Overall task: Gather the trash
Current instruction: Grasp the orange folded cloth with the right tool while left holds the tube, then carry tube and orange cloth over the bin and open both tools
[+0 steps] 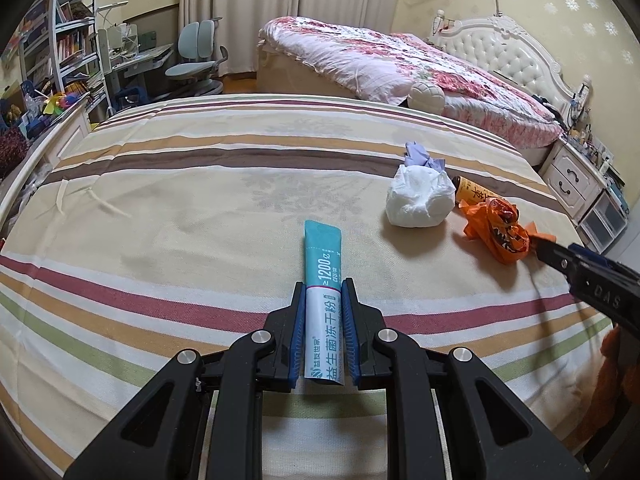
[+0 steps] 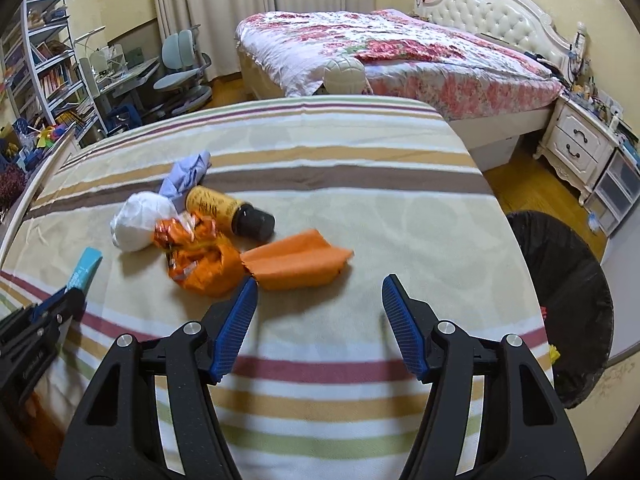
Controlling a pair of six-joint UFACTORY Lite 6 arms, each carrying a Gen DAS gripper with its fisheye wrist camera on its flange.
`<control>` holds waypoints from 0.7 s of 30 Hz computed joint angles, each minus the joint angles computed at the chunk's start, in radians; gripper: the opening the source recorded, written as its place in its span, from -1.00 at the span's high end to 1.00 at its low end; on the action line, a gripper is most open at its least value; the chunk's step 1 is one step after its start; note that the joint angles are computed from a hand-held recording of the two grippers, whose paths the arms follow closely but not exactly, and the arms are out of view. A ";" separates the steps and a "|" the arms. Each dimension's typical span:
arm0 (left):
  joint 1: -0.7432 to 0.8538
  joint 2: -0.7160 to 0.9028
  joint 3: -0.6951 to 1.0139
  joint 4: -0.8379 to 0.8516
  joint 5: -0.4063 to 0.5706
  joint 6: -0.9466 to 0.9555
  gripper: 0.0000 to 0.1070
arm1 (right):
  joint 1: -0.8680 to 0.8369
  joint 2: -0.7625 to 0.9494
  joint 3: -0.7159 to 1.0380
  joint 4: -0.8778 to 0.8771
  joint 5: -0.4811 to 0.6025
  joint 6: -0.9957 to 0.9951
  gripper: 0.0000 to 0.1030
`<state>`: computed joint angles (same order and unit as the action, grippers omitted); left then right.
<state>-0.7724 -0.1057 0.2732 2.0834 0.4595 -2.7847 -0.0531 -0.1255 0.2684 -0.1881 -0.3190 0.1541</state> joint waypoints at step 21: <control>0.003 -0.008 -0.009 0.026 -0.002 -0.023 0.65 | -0.011 0.063 -0.008 0.018 -0.054 -0.042 0.10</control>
